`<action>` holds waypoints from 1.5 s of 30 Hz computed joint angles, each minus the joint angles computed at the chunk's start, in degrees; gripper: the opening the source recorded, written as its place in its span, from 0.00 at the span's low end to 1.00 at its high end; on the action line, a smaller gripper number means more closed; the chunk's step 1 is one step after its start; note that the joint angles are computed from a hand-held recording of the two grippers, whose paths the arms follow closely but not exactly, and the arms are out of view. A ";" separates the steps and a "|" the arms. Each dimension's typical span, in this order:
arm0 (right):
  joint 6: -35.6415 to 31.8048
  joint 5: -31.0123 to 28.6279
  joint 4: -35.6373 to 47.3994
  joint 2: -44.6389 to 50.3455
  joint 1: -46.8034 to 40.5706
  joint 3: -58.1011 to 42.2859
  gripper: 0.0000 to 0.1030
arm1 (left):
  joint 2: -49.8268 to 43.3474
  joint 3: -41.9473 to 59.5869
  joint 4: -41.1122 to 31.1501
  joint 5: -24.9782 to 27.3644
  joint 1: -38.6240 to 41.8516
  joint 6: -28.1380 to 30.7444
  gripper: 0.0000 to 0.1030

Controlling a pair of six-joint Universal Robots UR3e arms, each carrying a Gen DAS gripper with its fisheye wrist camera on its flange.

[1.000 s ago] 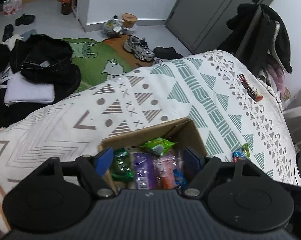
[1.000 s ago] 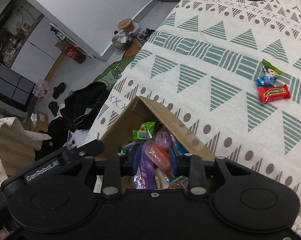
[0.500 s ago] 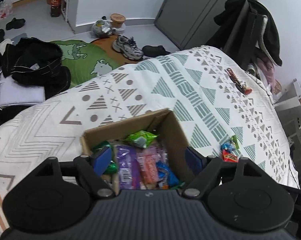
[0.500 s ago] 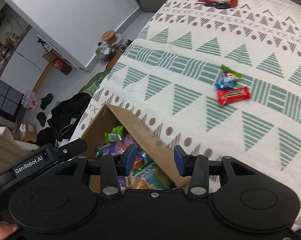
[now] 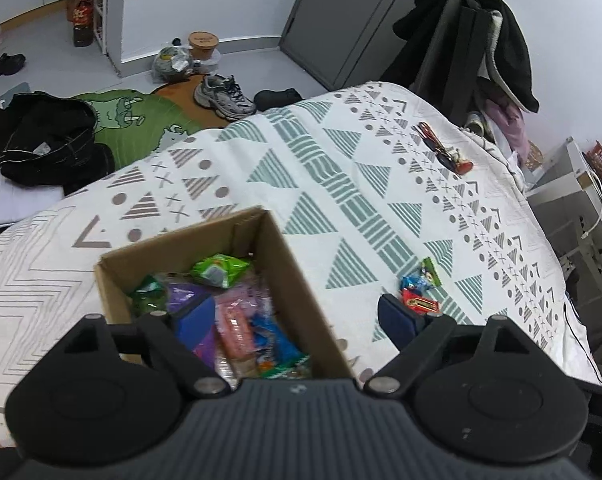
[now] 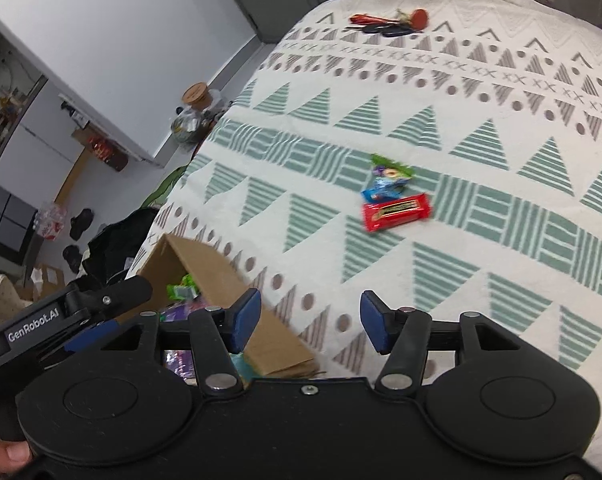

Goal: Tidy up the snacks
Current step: 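Grasp blue candy with left tool while right tool grasps red chocolate bar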

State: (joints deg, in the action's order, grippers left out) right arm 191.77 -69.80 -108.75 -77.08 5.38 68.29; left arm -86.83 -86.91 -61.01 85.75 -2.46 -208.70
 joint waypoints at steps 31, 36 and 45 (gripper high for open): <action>5.50 16.27 -16.70 14.66 -13.14 8.93 0.32 | -35.23 28.67 5.15 3.13 -11.96 -2.63 0.73; 7.95 17.75 -18.15 20.03 -13.13 6.14 0.35 | -41.14 36.37 2.12 1.80 -11.23 -2.07 0.67; 12.01 17.46 -25.45 25.42 -13.63 4.38 0.30 | -51.14 53.99 -7.15 -0.15 -8.79 0.68 0.66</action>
State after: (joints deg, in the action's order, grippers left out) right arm 203.78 -52.35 -134.20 -51.66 -8.25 72.67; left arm -137.97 -32.92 -68.17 85.60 -11.25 -208.02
